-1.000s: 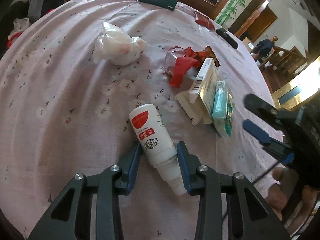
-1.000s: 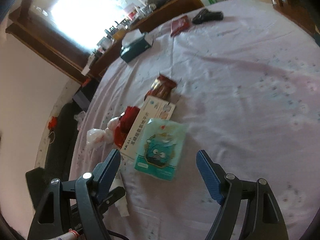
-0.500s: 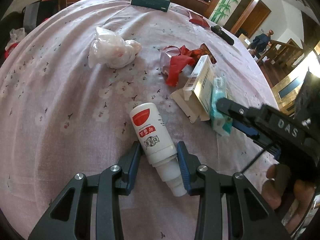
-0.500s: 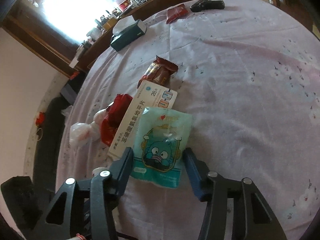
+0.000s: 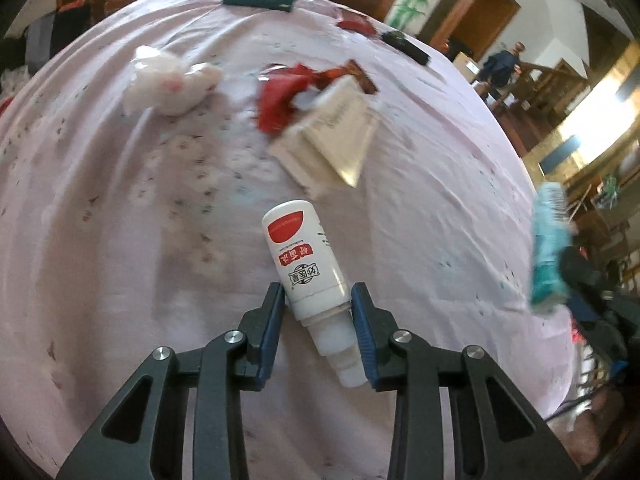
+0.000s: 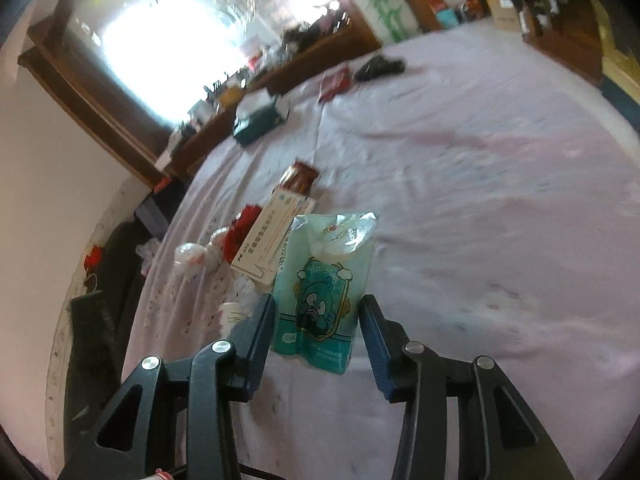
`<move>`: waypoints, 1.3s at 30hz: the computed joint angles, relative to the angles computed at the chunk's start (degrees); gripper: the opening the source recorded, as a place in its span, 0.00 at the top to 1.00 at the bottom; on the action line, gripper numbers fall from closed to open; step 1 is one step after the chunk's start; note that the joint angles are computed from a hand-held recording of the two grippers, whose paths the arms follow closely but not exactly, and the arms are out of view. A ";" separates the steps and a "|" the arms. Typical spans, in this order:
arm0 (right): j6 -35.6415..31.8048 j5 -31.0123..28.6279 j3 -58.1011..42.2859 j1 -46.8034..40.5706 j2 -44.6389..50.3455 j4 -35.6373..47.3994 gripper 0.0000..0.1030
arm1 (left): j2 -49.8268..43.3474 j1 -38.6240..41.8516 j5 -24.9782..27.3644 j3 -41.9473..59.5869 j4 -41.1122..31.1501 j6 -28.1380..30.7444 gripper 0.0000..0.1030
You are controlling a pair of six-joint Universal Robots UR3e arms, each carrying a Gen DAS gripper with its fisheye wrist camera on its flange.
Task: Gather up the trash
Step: 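Carry the white bottle with the left gripper while the right gripper carries the teal pack to the basket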
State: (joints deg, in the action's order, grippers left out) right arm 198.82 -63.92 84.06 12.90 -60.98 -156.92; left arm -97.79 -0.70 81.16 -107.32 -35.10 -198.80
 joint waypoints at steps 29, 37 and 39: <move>-8.55 -4.05 43.50 -27.63 -59.85 5.05 0.55 | -14.32 -28.36 -0.23 38.98 -5.73 1.73 0.68; -13.72 2.44 44.91 -40.21 -74.55 17.85 0.55 | -19.83 -32.57 0.11 51.35 -9.83 3.41 0.68; -16.11 5.37 44.25 -44.84 -78.31 22.87 0.55 | -21.72 -33.43 -0.14 55.01 -11.46 3.71 0.68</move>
State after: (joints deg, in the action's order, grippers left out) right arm 182.71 -58.55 128.31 -31.94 -139.29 -134.05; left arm -119.51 -34.13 81.03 -52.31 -46.55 -195.09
